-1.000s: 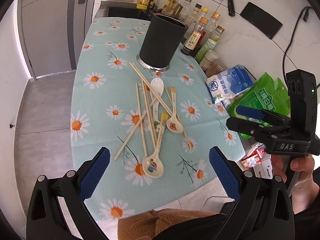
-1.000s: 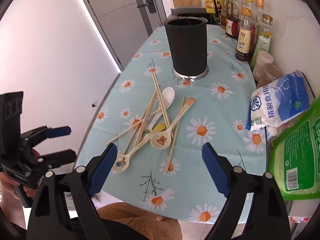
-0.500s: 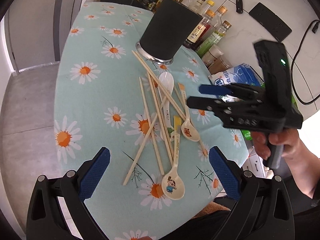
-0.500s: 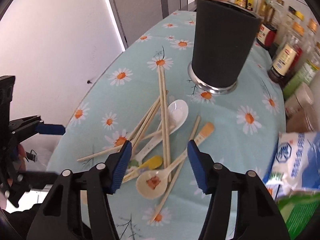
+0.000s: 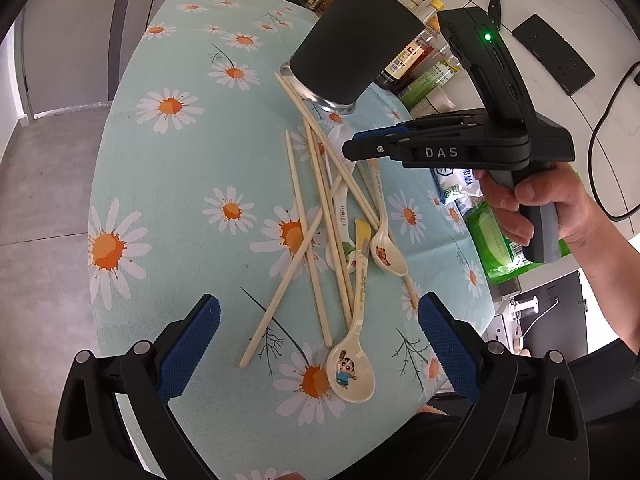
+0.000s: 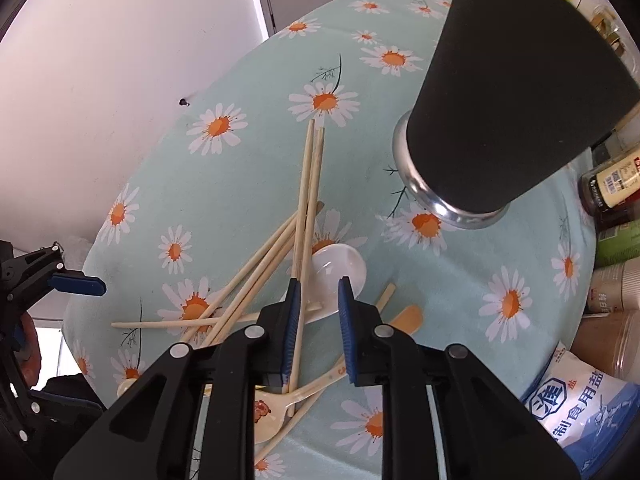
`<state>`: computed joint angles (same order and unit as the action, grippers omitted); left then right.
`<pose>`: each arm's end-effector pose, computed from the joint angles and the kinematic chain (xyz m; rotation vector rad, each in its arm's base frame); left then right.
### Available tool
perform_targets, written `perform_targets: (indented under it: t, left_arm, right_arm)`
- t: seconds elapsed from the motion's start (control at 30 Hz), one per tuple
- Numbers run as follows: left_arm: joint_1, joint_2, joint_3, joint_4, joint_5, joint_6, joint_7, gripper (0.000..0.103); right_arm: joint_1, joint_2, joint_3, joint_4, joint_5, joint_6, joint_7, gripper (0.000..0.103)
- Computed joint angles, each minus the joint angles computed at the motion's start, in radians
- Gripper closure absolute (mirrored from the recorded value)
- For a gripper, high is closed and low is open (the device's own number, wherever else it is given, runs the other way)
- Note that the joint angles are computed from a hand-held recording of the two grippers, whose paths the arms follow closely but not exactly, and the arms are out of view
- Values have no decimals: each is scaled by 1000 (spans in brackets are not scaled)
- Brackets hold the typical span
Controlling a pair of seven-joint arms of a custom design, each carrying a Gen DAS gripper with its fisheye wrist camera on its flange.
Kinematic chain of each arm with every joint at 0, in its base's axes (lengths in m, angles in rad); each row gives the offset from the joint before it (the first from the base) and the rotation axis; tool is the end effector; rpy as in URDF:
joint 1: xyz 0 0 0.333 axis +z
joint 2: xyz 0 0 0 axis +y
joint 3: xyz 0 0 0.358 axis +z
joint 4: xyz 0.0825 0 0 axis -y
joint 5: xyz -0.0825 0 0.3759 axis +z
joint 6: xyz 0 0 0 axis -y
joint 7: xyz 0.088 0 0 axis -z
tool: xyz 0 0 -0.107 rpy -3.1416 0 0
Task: Organize utensils
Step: 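Lower the right tool onto the chopstick pile and grasp one chopstick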
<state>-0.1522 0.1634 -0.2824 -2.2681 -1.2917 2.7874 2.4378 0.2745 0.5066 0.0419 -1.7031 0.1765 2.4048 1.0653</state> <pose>0.5110 -0.1859 0.3519 1.8786 -2.1158 1.0419 0.6699 0.2161 0.3605 -2.6273 1.2296 -0.0781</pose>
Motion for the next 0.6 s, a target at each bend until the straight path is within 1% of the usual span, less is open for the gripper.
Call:
perform_targets:
  t: [0.03, 0.1, 0.17, 0.23, 0.37, 0.53, 0.57, 0.6]
  left_arm:
    - [0, 2, 0, 0, 0, 0, 0, 7]
    - [2, 4, 0, 0, -1, 0, 1, 7]
    - [9, 1, 0, 2, -16, -20, 8, 7]
    - [11, -6, 2, 1, -39, -35, 23, 7]
    - [1, -15, 9, -3, -23, -29, 15, 7]
    - [0, -12, 15, -6, 0, -27, -4, 7]
    - [1, -11, 15, -7, 2, -28, -7, 7]
    - [3, -11, 15, -7, 5, -29, -9, 7]
  right_arm:
    - [1, 9, 0, 12, -2, -15, 0, 83]
    - [13, 17, -8, 13, -24, -7, 4, 83]
    - [11, 18, -6, 11, -24, -3, 1, 88]
    - [10, 18, -6, 8, -24, 4, 1, 89]
    - [4, 24, -1, 11, -14, -6, -7, 89]
    - [18, 28, -11, 12, -36, -9, 10, 89]
    - [17, 28, -10, 10, -35, -9, 11, 90]
    - [17, 28, -10, 10, -35, -11, 14, 94]
